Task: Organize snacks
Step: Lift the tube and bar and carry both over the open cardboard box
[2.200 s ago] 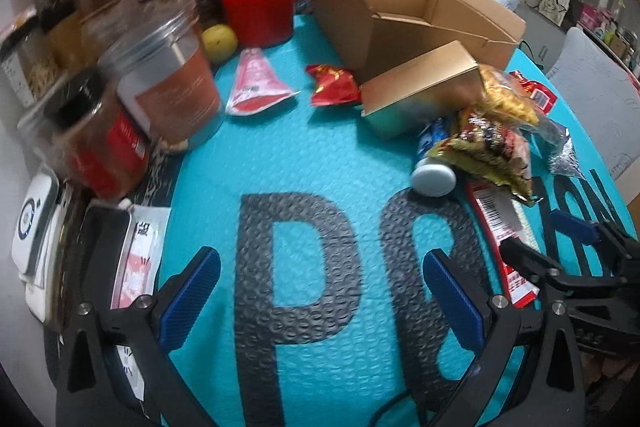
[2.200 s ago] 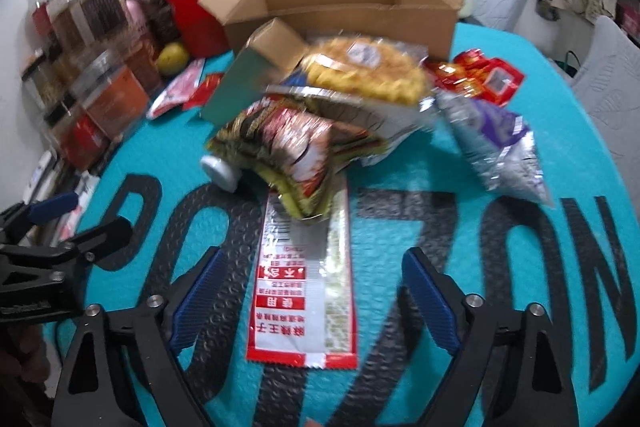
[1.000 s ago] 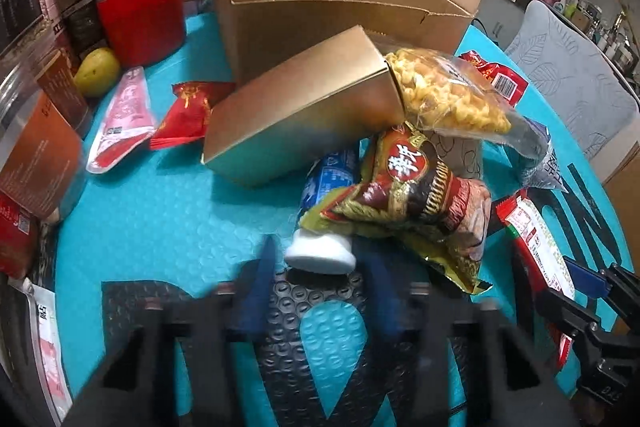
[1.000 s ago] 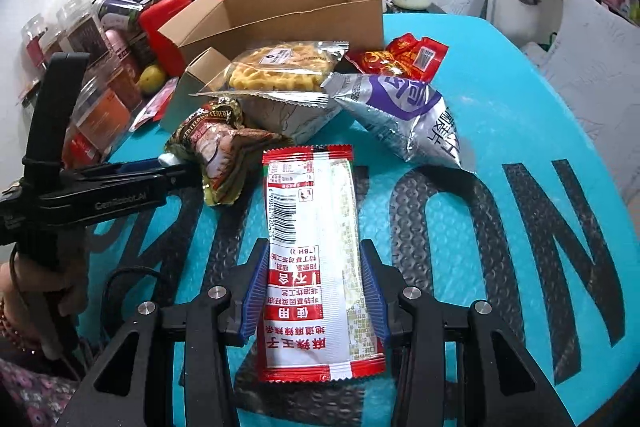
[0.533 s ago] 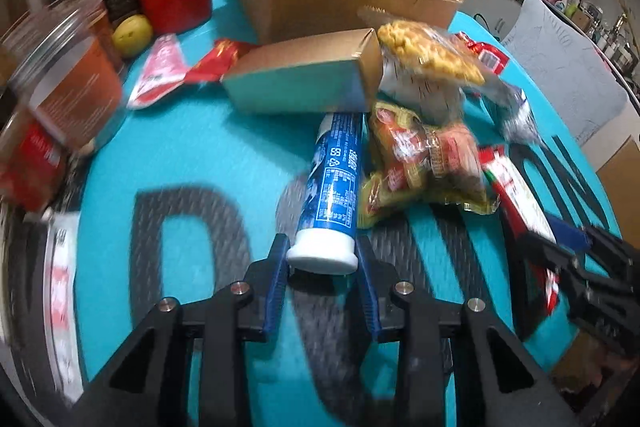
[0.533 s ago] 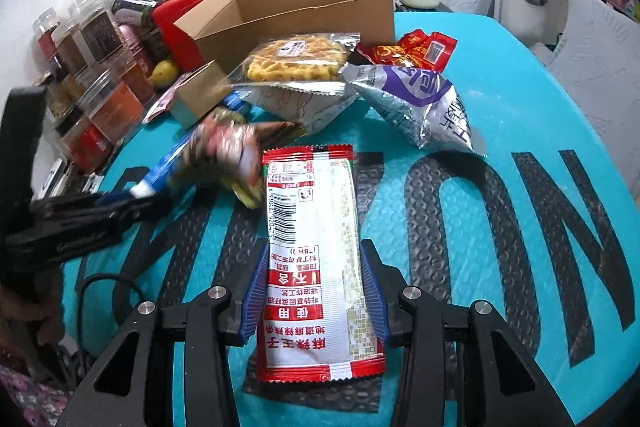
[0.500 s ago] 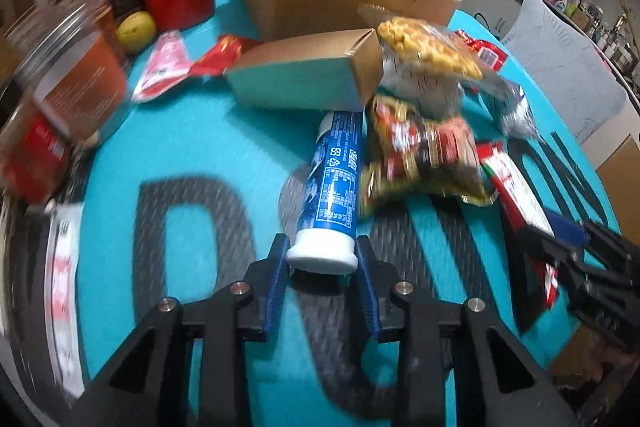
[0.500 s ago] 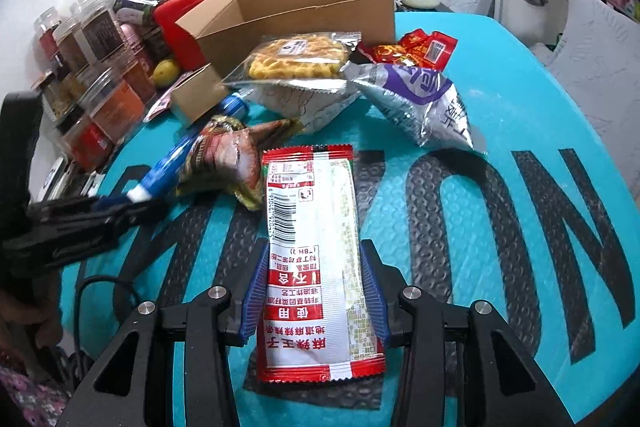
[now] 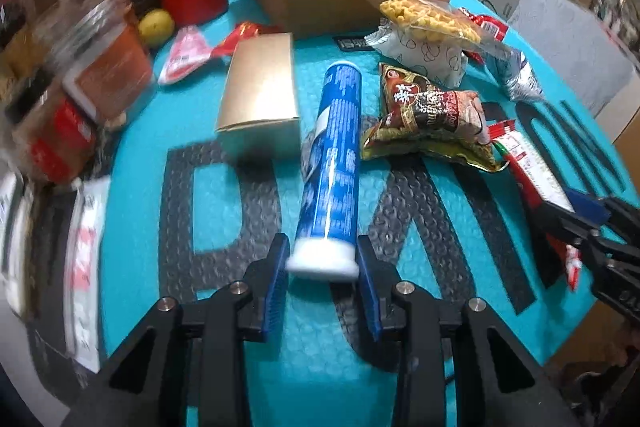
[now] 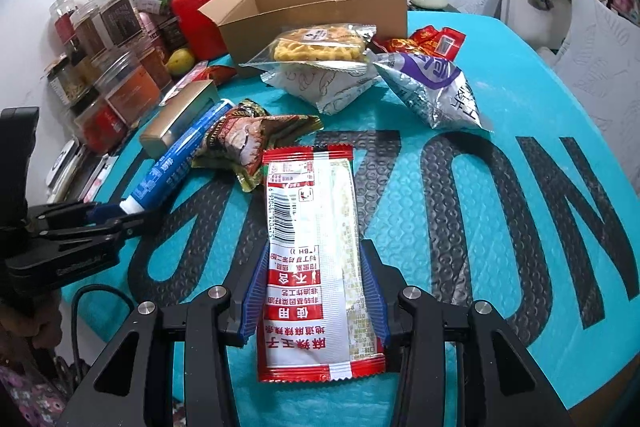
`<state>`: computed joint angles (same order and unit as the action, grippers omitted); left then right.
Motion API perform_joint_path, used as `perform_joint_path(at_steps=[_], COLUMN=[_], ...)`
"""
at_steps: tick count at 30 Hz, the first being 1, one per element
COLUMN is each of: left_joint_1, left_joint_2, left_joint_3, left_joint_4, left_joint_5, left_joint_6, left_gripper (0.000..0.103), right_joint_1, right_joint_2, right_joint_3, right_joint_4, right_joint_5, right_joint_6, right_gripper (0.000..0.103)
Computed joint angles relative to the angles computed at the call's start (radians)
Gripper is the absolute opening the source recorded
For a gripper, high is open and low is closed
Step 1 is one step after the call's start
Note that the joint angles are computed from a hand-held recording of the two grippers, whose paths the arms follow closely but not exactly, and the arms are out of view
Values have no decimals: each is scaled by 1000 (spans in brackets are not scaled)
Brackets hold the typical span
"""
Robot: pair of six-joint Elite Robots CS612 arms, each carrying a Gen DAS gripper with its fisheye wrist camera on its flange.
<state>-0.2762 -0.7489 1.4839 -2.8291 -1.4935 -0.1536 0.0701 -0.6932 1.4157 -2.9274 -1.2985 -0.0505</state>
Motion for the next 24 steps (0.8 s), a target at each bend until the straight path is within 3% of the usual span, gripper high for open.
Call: perform_joint_path(at_steps=[5, 8, 9, 11, 12, 19, 24], left_joint_1=[7, 9, 8, 2, 6, 19, 12], left_joint_2=[28, 41, 42, 42, 43, 24, -6], left_joint_3=[-49, -65, -66, -69, -75, -54, -11], left_joint_4=[13, -7, -10, -9, -1, -16, -84], left_joint_5=[-20, -29, -25, 15, -4, -69, -55], left_joint_6=[-26, -30, -39, -37, -33, -76, -59], left_gripper=[63, 63, 60, 31, 28, 28, 28], right_joint_1=[-2, -4, -4, -5, -6, -6, -5], right_joint_2=[5, 9, 10, 13, 14, 12, -1], right_joint_3=[-11, -18, -19, -24, -27, -28, -12], right_joint_4=[22, 29, 29, 32, 33, 21, -5], right_joint_5=[-7, -11, -14, -18, -20, -10, 17], right_joint_6=[13, 19, 20, 24, 26, 26, 12], right_gripper=[43, 44, 43, 43, 44, 44, 44])
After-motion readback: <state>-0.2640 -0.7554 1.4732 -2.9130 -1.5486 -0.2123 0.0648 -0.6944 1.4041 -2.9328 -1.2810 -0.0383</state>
